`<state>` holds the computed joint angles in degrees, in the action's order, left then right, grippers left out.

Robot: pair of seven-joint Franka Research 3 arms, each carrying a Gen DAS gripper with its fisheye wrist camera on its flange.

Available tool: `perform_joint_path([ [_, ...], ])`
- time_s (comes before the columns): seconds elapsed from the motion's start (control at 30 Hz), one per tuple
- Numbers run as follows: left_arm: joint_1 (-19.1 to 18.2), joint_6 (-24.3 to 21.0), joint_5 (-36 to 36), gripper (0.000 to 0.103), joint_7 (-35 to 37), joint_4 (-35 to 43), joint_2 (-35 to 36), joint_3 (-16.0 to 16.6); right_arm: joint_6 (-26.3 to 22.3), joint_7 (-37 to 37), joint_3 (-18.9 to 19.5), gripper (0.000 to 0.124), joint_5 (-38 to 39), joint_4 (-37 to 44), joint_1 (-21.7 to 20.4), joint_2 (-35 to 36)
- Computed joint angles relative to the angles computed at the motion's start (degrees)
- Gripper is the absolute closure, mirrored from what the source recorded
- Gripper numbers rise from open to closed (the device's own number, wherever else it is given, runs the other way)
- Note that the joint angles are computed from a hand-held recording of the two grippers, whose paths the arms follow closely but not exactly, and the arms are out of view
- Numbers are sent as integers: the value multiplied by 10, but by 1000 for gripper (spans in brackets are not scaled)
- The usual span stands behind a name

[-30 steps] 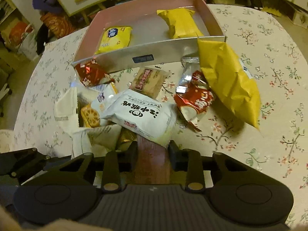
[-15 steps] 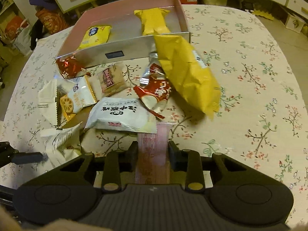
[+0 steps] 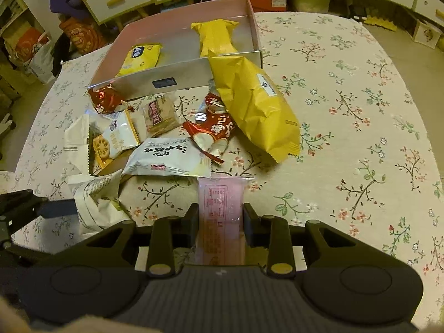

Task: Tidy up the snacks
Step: 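Grasp the white pastry packet with the left gripper while the right grasps the pink packet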

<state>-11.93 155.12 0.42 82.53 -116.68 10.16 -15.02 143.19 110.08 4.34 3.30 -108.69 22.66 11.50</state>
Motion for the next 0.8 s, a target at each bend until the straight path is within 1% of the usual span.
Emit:
perform_joint_path([
  [0.07,-11,0,29,31,-44,8,7,10,1,-2,0,95,3,-2,-2,-1],
  [0.13,-14,0,39,31,-66,16,14,11,3,-5,0,95,6,-6,-4,-4],
  [0.27,-30,-8,97,31,-126,31,24,22,4,-10,0,95,13,-9,-6,-6],
  [0.43,-37,-15,134,31,-192,43,33,28,5,-22,3,95,24,-12,-9,-10],
  [0.5,-37,-21,145,33,-206,47,35,28,4,-29,4,95,31,-13,-10,-11],
  [0.53,-37,-25,151,34,-210,49,37,28,4,-31,5,95,34,-13,-11,-11],
  [0.63,-38,-41,165,43,-212,54,40,27,2,-38,6,95,41,-12,-11,-12],
  [0.7,-35,-38,165,47,-210,50,37,25,1,-41,7,95,44,-12,-10,-13],
  [0.77,-33,-35,168,55,-211,45,33,25,1,-45,8,95,47,-12,-9,-13],
  [0.8,-28,-31,160,56,-202,42,30,22,1,-46,8,95,48,-12,-9,-13],
])
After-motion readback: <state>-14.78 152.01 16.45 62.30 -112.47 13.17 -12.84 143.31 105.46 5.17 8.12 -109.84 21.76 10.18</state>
